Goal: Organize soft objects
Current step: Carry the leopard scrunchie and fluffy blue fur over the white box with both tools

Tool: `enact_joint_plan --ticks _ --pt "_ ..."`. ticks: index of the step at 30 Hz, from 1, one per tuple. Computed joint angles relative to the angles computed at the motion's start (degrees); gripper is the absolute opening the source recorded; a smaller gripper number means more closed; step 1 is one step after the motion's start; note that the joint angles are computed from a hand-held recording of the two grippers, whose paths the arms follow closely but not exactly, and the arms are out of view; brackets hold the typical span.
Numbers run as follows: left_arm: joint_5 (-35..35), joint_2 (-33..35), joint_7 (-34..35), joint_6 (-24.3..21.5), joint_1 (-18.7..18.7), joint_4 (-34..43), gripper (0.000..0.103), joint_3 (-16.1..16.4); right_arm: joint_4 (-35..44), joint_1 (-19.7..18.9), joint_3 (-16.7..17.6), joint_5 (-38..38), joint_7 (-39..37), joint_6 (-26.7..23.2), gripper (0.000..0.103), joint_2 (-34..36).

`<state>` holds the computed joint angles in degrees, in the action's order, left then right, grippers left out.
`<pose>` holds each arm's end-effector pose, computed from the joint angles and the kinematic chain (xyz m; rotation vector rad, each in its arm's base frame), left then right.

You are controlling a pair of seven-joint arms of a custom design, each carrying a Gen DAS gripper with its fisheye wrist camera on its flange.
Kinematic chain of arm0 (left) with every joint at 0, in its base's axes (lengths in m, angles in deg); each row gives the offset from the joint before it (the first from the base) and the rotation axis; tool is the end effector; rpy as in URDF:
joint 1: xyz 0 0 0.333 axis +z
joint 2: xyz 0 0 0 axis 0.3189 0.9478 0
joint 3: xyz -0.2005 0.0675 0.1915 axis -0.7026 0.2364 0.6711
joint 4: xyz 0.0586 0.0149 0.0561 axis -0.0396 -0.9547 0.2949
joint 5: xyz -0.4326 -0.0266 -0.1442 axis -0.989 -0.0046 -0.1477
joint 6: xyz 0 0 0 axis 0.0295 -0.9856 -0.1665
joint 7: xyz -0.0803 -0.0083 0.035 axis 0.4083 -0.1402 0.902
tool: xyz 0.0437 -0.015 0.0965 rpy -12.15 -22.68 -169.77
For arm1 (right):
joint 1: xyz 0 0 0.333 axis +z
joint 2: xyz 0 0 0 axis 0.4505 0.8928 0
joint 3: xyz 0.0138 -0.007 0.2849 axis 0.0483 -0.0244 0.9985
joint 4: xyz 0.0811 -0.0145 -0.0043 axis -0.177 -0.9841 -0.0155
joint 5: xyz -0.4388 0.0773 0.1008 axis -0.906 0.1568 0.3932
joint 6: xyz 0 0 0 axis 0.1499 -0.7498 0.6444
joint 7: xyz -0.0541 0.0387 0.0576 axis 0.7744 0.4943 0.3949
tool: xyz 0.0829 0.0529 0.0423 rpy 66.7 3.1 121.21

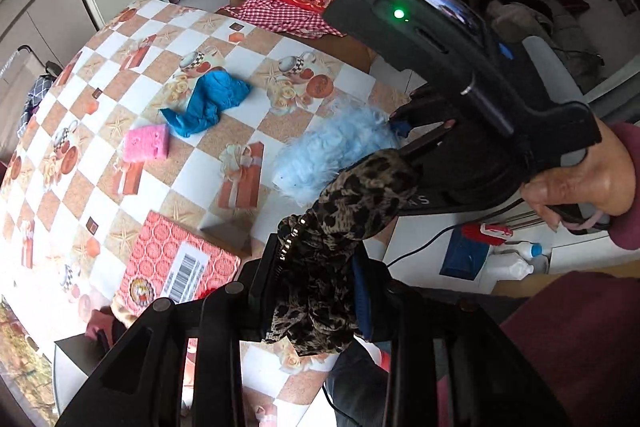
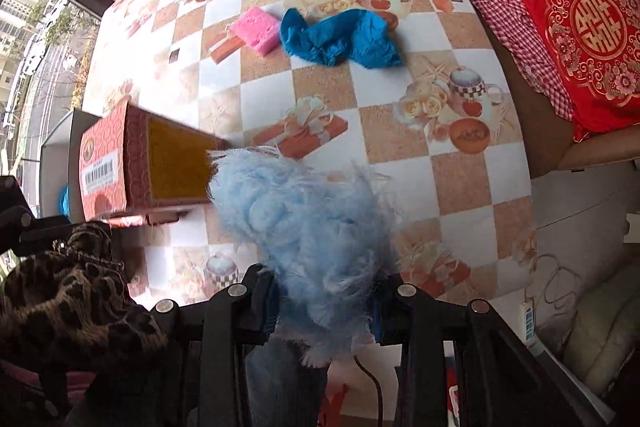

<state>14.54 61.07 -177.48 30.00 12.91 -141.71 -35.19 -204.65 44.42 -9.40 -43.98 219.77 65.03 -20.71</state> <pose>0.6274 -0.2120 0.4655 -0.5717 -2.8030 0.3492 0.4851 0.2252 0.4060 -0.8431 2.8490 0.0108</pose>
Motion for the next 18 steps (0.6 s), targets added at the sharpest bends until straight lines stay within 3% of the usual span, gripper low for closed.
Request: enact_joint_plan --ticks 12,18 --pt "3.23 5.69 -0.11 3.39 4.82 5.57 0.035 2.65 16.23 4.19 0.52 3.57 -11.47 3.67 0.036 17.06" --pt "2.23 11.31 -5.97 2.78 6.89 13.14 0.035 2.94 27.02 5.24 0.41 2.74 -18.99 -0.16 0.036 24.71"
